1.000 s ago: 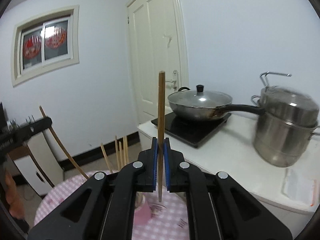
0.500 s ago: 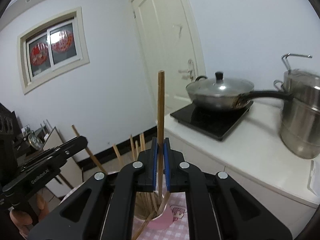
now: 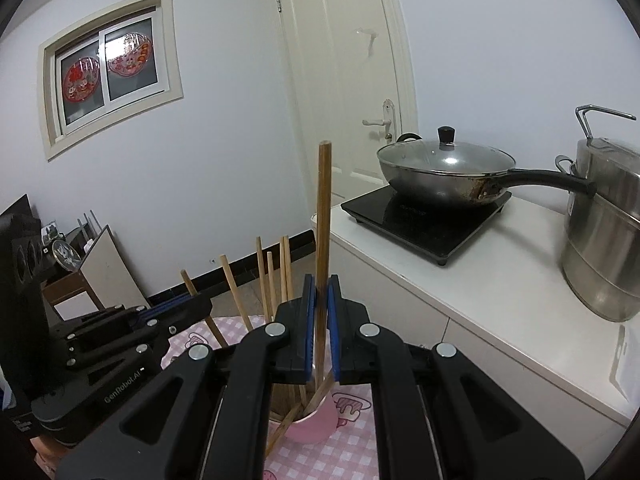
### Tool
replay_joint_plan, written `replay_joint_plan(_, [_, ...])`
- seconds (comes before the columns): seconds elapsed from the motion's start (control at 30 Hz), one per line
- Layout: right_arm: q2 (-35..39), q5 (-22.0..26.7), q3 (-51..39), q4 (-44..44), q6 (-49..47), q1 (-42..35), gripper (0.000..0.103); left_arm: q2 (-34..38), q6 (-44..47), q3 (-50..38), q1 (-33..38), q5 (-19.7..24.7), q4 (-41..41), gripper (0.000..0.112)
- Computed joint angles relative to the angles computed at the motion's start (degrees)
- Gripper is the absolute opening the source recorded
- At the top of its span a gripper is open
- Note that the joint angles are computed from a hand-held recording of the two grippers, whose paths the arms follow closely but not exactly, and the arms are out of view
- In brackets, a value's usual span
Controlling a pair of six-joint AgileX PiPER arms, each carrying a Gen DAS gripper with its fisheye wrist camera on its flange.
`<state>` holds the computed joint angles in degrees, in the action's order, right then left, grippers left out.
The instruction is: Organize utensils
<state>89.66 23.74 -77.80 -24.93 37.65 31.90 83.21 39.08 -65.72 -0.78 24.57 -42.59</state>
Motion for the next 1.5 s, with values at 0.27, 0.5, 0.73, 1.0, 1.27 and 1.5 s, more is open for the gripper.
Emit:
replay_joint_plan(0.27, [-0.52,1.09,0.17,2.28,-1.20,-0.29,0.006,0.35,-0.71,-0.80,1.25,3.78,0.57,0.006])
replay_joint_plan(0.5, [-2.54,1.54,1.66,2.50,-0.18,0.14,0.006,-1.14,-0.86,-0.57,2.44,6.86,0.76,0.007])
replay_joint_plan(0.73, [-6.92,3.43,3.78,-3.51,6.34,2.75,0.019,-5.18,0.99,0.84,4.52,10.58,-0.23,0.007])
replay_joint_plan(1.0, [-12.93,9.93,7.96,-18.94,20.63,12.25,0.027,-15.28,6.30,8.16,8.87,11.19,-4.90,0.065])
replay_joint_plan(1.27, [-16.38,23.42,14.18,-37.84,40.20,28.55,0.040,-28.68,10.49,15.24,17.24,15.55,-6.59,0.071])
replay_joint_plan(1.5, [-17.07,37.10,18.34,-46.96,53.22,44.19,0.053,-40.82,22.75,20.60,38.43,29.19,-17.96,0.082])
